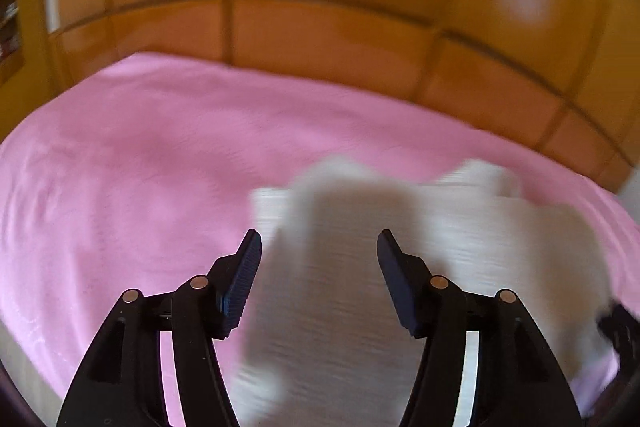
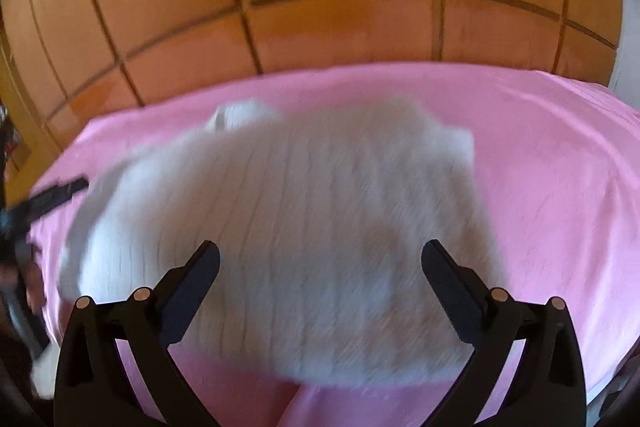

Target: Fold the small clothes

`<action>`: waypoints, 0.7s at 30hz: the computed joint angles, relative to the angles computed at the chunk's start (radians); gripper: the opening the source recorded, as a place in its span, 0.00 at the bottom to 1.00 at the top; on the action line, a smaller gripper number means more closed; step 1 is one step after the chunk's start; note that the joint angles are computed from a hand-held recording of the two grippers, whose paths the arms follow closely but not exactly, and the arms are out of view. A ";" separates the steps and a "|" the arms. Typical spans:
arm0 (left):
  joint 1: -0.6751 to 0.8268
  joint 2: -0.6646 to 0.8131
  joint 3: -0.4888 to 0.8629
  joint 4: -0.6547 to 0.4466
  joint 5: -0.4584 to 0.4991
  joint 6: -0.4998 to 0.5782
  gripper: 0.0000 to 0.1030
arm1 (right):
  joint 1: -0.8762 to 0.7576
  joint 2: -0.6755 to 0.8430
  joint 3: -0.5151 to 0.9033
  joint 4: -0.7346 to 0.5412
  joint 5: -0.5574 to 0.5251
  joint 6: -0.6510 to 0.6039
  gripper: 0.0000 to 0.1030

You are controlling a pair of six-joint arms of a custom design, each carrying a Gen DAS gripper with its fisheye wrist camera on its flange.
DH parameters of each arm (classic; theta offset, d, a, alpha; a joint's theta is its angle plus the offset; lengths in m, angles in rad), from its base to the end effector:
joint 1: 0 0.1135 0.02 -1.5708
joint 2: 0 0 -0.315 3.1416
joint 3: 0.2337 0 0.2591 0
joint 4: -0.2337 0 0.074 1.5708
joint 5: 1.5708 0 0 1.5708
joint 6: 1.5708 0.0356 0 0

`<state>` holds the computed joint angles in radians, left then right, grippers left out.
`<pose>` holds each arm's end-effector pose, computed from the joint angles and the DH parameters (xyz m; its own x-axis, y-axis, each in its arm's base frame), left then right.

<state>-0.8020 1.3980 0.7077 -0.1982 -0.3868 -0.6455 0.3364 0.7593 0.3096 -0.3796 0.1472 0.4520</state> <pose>0.1945 -0.1817 0.2265 -0.7320 -0.0446 -0.6798 0.0750 0.9865 -0.1455 0.1135 0.0341 0.1943 -0.7280 0.2031 -0.6548 0.0944 0.9757 0.1977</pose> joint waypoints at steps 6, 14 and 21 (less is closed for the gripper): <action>-0.160 0.133 0.074 0.036 0.038 0.033 0.57 | -0.264 0.415 0.061 0.238 -0.126 -0.153 0.93; -0.164 0.277 0.129 0.009 0.013 -0.010 0.62 | -0.262 0.571 -0.036 0.550 -0.077 -0.169 0.98; -0.230 0.193 0.122 -0.045 -0.089 -0.051 0.70 | -0.331 0.422 -0.036 0.410 -0.169 -0.209 0.98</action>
<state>-1.0317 1.5909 0.8292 -0.2430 -0.4761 -0.6963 0.0059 1.1813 0.2741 0.0307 -0.0214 0.2428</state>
